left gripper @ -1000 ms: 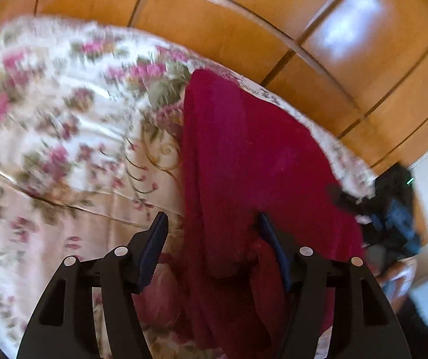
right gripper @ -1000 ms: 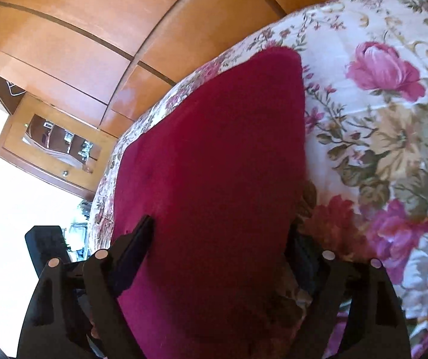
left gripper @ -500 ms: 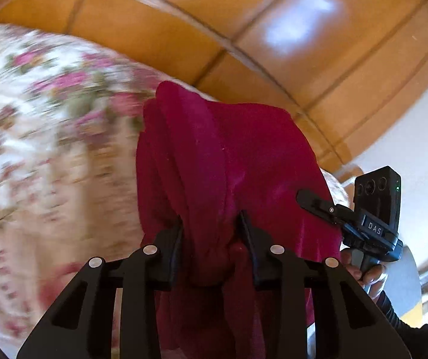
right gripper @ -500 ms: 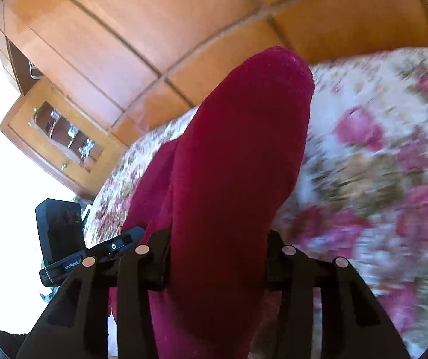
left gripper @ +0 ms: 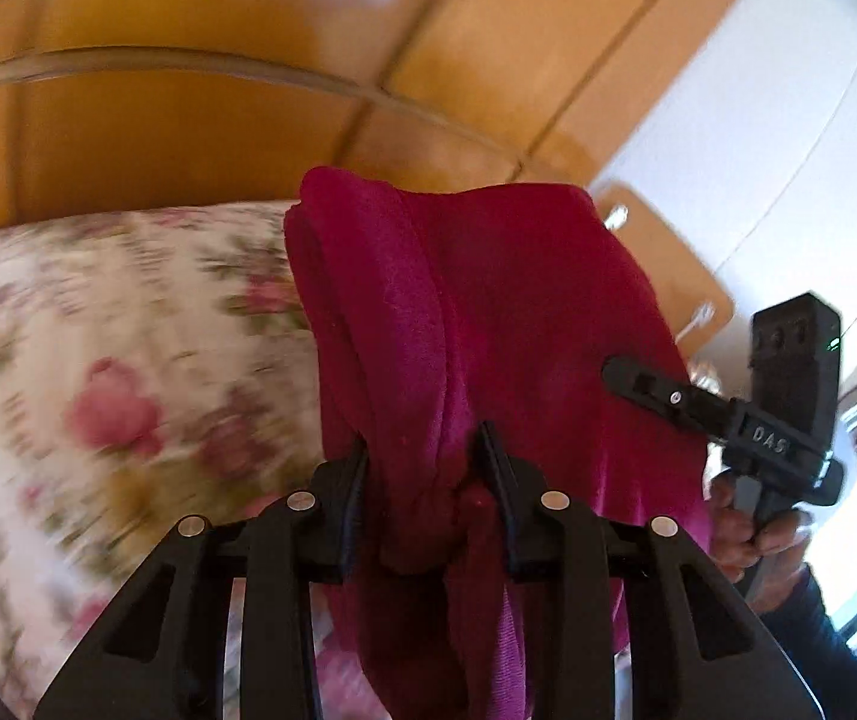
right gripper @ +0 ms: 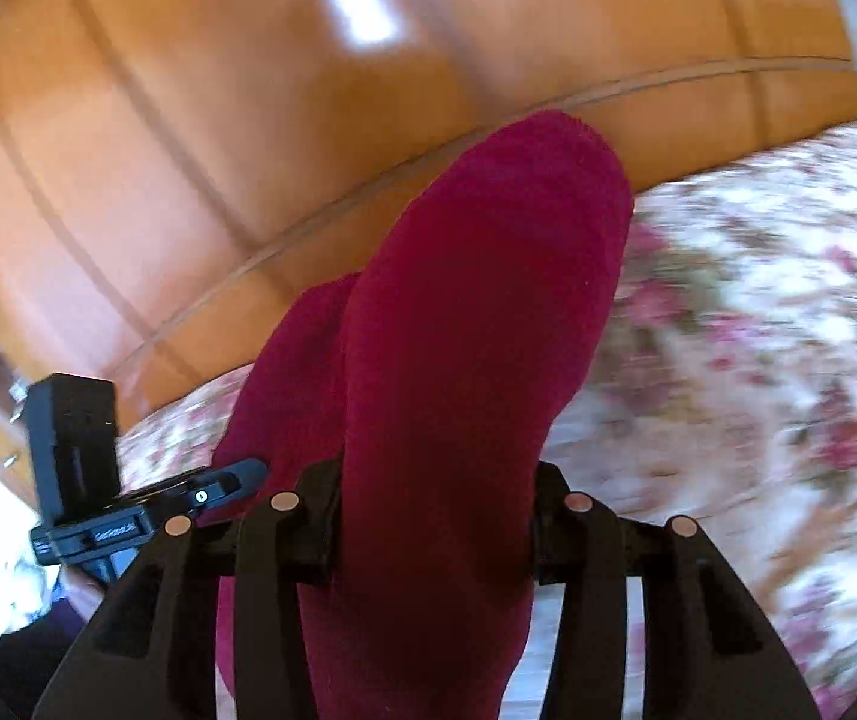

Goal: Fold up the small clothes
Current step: 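Grasp the folded magenta sweater with both grippers and lift it, then lower the sweater onto the duvet and open both grippers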

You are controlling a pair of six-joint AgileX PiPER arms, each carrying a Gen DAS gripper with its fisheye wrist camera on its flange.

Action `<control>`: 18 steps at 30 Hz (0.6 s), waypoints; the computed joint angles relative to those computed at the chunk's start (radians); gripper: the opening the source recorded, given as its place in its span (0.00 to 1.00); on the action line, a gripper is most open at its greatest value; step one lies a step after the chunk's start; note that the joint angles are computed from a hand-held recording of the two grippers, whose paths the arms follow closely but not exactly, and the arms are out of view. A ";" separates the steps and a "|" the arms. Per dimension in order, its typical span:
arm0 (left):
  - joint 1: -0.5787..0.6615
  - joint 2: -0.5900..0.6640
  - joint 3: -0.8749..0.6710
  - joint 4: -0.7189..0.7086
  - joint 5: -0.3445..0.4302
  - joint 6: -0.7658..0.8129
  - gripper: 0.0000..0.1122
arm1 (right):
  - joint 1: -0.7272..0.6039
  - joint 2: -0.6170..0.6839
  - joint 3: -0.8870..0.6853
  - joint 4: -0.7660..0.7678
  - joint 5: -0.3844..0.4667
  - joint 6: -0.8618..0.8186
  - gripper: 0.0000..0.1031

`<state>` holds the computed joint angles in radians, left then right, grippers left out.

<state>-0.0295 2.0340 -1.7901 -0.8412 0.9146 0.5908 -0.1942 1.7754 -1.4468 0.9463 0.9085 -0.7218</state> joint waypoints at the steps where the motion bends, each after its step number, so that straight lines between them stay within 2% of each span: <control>1: -0.040 0.023 -0.034 0.058 -0.006 -0.049 0.30 | -0.021 0.021 -0.013 -0.013 -0.003 0.008 0.42; 2: -0.086 0.077 -0.107 0.150 -0.015 -0.134 0.30 | -0.033 0.041 -0.021 -0.033 -0.014 0.025 0.42; 4: -0.142 0.180 -0.257 0.292 0.034 -0.262 0.30 | -0.047 0.082 -0.016 -0.105 -0.055 0.071 0.43; 6: -0.196 0.246 -0.325 0.452 0.037 -0.364 0.36 | -0.040 0.128 -0.022 -0.171 -0.075 0.129 0.48; 7: -0.207 0.250 -0.320 0.478 0.011 -0.376 0.43 | -0.031 0.138 -0.002 -0.185 -0.108 0.139 0.53; 8: -0.212 0.237 -0.291 0.496 -0.023 -0.390 0.46 | -0.036 0.139 0.033 -0.158 -0.142 0.117 0.59; 11: -0.206 0.180 -0.209 0.495 -0.072 -0.379 0.46 | -0.068 0.122 0.072 -0.086 -0.154 0.082 0.74; 13: -0.208 0.135 -0.140 0.525 -0.134 -0.382 0.46 | -0.069 0.071 0.104 -0.121 -0.192 0.095 0.74; 15: -0.208 0.032 -0.005 0.557 -0.206 -0.394 0.46 | -0.060 -0.023 0.165 -0.164 -0.265 0.111 0.74; 18: -0.233 -0.023 0.088 0.671 -0.292 -0.485 0.46 | -0.050 -0.145 0.254 -0.118 -0.299 0.030 0.70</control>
<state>-0.2626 2.0111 -1.7025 -0.1702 0.6222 0.1055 -0.2446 1.6307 -1.1928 0.8285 0.6099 -0.6917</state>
